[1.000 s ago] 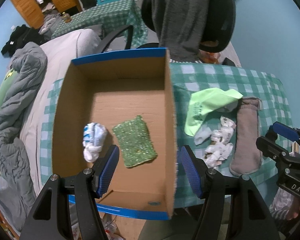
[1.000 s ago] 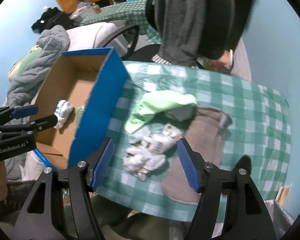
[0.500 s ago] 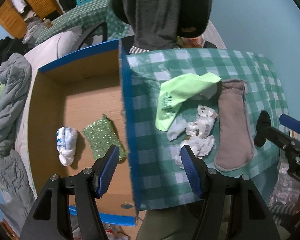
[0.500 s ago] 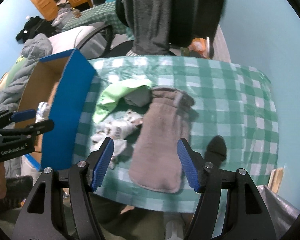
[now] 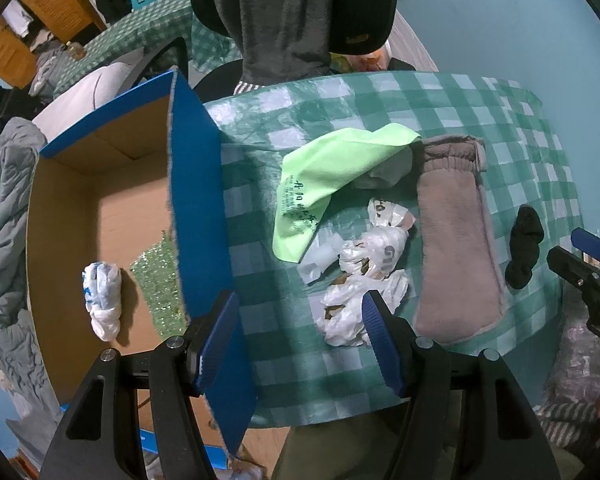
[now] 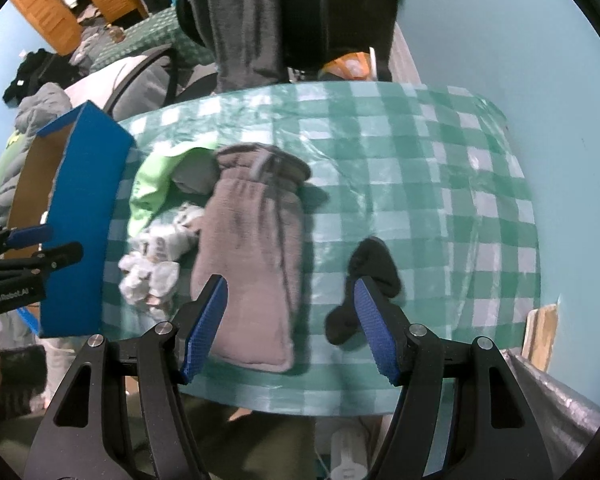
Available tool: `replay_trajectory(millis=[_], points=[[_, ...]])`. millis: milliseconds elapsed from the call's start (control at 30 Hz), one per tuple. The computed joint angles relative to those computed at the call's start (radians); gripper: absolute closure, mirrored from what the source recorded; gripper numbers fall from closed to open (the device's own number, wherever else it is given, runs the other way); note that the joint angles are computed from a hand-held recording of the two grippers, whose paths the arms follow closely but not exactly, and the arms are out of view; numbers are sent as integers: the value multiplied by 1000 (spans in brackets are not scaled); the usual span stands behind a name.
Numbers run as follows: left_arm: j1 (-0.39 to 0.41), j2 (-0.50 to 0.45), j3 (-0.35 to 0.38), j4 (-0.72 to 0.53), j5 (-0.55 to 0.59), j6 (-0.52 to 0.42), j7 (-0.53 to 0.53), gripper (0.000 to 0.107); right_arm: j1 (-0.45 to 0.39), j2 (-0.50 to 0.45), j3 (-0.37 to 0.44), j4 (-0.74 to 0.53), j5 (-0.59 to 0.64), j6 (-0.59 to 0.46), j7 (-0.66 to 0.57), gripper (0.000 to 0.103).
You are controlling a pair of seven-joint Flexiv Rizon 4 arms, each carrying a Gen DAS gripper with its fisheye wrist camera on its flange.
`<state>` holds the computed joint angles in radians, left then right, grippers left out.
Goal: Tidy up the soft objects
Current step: 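Move both open tools back over the table toward the plastic bags and black sock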
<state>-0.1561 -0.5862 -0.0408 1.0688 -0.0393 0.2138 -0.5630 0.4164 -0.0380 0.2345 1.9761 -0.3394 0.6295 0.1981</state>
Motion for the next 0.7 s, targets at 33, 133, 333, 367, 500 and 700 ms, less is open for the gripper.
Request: replay_trajectory(millis=[33, 133, 333, 367, 500, 700], points=[[-1, 2, -1, 6, 1, 4, 2, 41, -2, 6, 2, 14, 3, 8, 6, 36], [-7, 9, -2, 27, 7, 18, 9, 41, -6, 18, 5, 43, 16, 23, 18, 36], [-17, 7, -2, 38, 13, 18, 3, 41, -15, 38, 12, 96, 50, 36, 38, 36], [-19, 7, -3, 41, 14, 22, 3, 41, -16, 40, 12, 102, 55, 39, 41, 36], [-27, 7, -4, 59, 21, 45, 7, 41, -24, 52, 13, 136, 75, 58, 59, 36], [-38, -1, -4, 67, 33, 58, 9, 41, -38, 40, 4, 162, 107, 97, 22, 36]])
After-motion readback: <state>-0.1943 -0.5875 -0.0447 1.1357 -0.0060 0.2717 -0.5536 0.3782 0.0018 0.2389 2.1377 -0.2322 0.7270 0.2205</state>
